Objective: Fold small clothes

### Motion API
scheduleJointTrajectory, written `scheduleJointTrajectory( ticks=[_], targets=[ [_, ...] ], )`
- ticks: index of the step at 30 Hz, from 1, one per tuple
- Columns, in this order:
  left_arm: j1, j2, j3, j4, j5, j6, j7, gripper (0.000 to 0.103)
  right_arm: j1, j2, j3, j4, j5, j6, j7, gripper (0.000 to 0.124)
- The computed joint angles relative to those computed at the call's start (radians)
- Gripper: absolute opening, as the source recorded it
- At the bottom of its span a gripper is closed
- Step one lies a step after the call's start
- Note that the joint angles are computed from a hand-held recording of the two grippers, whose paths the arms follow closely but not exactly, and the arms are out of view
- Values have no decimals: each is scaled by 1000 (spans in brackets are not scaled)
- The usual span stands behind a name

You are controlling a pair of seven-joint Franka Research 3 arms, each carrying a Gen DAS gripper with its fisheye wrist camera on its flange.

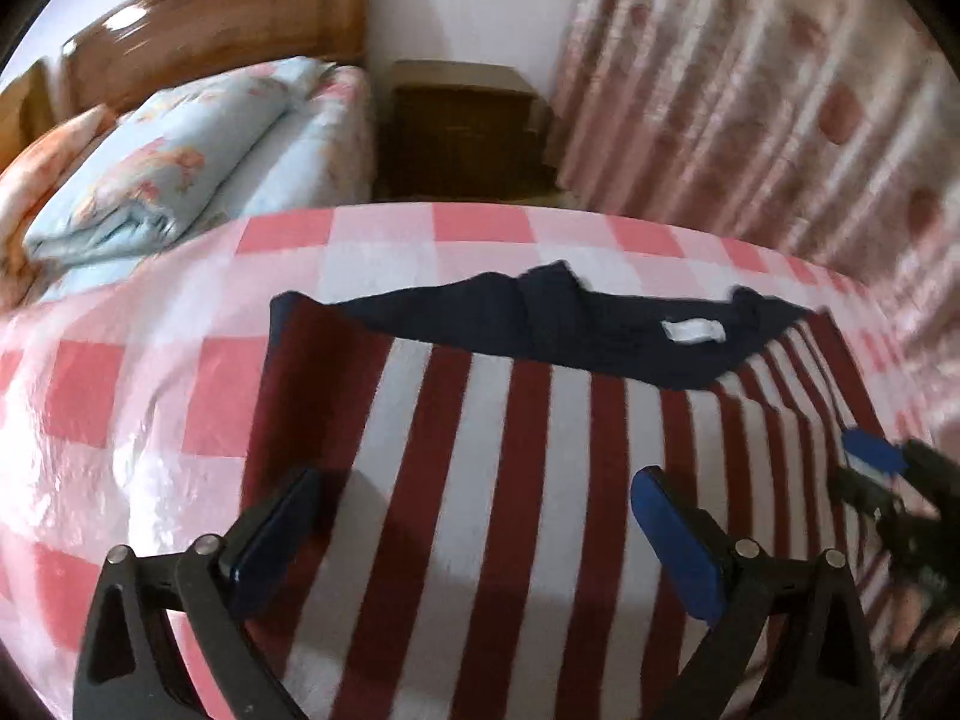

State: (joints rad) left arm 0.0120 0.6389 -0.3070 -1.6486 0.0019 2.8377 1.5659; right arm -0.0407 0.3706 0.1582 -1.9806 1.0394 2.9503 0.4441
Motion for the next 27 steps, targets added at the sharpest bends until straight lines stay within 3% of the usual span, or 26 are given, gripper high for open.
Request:
scheduleJointTrajectory(
  ticks=[3,5,9,11,13,14,17,20,21,23,24,27],
  targets=[
    [188,0,-188,-45,-122,99,159,103,-27,-13,-9,14,20,-37,-19,50],
    [232,35,-235,0,-154,83,205,103,-32,7,-10,61,36,-21,-45,50],
    [151,141,-176,193,-128,-56,224,103,-17,107,-51,213,-94,-121,67,50],
    [83,150,-102,231,-119,-112,215,103,19,163,-97,277,-215,-150,171,50],
    [41,141,-53,215,-89,-81,215,103,23,190,-111,298,-284,-149,232,49],
    [46,145,-56,224,-89,-91,221,103,-14,187,-78,296,-269,-158,209,49],
    [49,127,-49,205,-115,-58,180,103,-22,169,-82,274,-310,-137,249,49],
    [118,132,-147,197,-205,-38,271,103,-95,158,-2,274,-251,-147,153,49],
    [99,151,-132,234,-178,-57,248,103,-96,166,3,285,-246,-154,137,49],
    [3,176,-13,308,-106,-107,153,103,-34,200,-60,320,-328,-153,207,49],
    [-23,200,21,342,-78,-130,120,103,-21,214,-76,334,-372,-159,248,49],
    [-30,203,28,347,-48,-125,119,103,-60,225,-42,350,-353,-169,220,48]
  ],
)
